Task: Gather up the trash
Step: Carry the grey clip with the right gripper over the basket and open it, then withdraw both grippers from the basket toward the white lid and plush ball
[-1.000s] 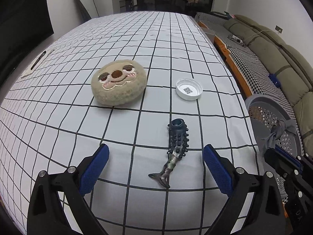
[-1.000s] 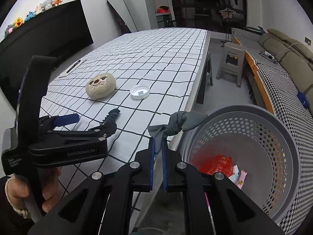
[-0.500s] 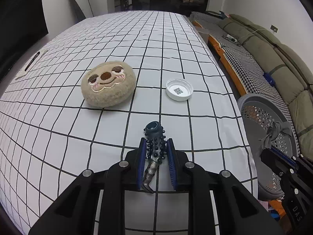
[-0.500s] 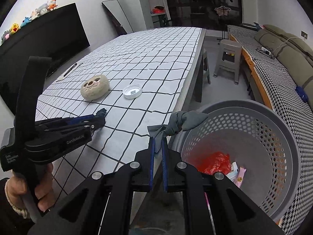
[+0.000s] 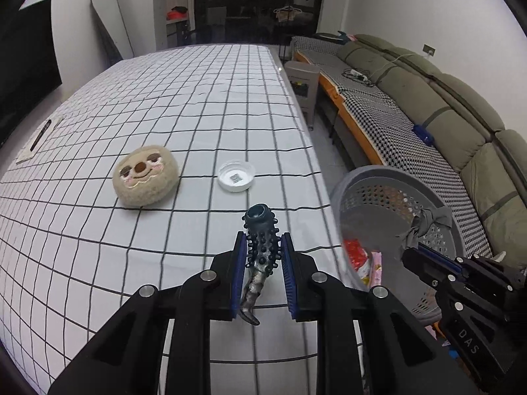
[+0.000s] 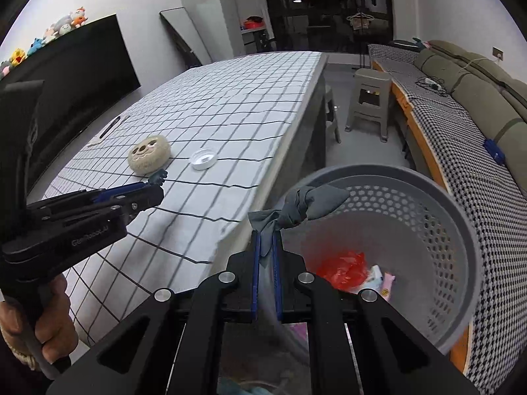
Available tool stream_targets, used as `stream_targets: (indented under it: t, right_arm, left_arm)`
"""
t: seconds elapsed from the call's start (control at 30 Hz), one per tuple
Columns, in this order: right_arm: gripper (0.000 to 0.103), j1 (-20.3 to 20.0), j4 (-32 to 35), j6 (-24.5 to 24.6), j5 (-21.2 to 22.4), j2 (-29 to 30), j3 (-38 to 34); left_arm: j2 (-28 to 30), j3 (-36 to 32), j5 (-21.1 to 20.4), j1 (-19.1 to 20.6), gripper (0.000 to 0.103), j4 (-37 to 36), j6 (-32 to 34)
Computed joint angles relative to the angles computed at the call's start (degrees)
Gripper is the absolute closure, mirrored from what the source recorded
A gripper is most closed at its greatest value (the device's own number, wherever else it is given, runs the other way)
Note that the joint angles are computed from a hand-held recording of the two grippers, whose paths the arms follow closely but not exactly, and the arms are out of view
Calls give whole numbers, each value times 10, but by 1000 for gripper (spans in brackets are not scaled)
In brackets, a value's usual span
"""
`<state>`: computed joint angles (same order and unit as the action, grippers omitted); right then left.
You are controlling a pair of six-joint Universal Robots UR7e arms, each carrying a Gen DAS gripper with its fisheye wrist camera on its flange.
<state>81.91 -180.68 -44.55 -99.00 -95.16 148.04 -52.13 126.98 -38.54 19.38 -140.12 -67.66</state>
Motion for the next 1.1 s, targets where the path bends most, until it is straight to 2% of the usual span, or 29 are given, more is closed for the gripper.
stream_targets:
  t: [0.3, 0.57, 0.83, 0.9, 0.93, 0.97, 1.1]
  right_arm:
    - [96, -88, 49, -20, 16, -78, -13]
    - [96, -145, 85, -38, 30, -73, -38]
    - [95, -174, 108, -38, 49, -69, -56]
    - [85, -178, 111, -36, 56, -72, -57]
    - [72, -181, 110, -36, 61, -76, -57]
    - [66, -185, 107, -36, 67, -79, -57]
    - [63, -193, 105, -32, 78, -91, -54]
  left_arm:
    - [99, -80, -30, 5, 82, -87, 106]
    - [152, -128, -53, 20, 82, -89, 132]
    - [175, -159, -62, 30, 82, -69, 141]
    - [176, -162, -63, 28, 81, -65, 139]
    - [177, -163, -62, 28, 79, -65, 139]
    - [177, -163, -61, 27, 77, -64, 138]
    - [176, -164, -53, 23, 58, -53, 124]
